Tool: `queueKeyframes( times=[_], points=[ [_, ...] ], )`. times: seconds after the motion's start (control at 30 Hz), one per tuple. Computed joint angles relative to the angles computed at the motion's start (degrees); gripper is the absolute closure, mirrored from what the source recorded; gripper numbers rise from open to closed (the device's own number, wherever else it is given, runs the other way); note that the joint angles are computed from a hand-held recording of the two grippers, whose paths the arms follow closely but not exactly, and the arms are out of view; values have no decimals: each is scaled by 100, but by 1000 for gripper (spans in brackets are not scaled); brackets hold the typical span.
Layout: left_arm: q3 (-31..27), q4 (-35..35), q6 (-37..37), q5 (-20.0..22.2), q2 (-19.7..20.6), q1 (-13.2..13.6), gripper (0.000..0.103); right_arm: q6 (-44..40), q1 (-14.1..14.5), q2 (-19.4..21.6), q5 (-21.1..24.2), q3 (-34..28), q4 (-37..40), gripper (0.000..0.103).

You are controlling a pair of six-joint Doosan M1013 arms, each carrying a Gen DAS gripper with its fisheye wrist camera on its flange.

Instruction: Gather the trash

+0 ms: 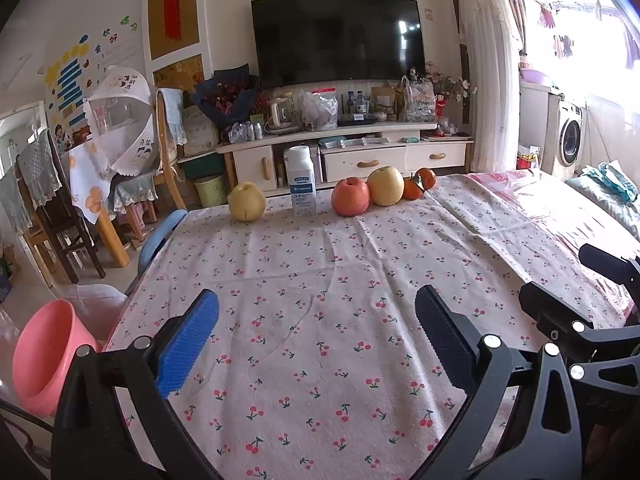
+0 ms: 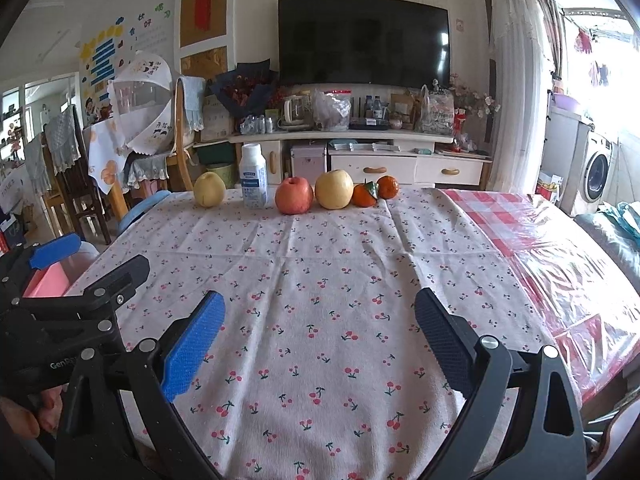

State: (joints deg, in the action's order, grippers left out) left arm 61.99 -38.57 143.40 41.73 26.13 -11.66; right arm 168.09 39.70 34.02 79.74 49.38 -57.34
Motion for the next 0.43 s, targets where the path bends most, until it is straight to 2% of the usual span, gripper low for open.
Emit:
queueKeyframes(
  times=[0.2, 0.43],
  points=[
    [-305, 630, -676, 126, 246, -81, 4, -156, -163, 66, -188, -72, 298, 8],
    [-962, 1695, -2046, 522, 770, -230, 4, -287, -560, 211, -372, -251, 1154, 8]
  ],
)
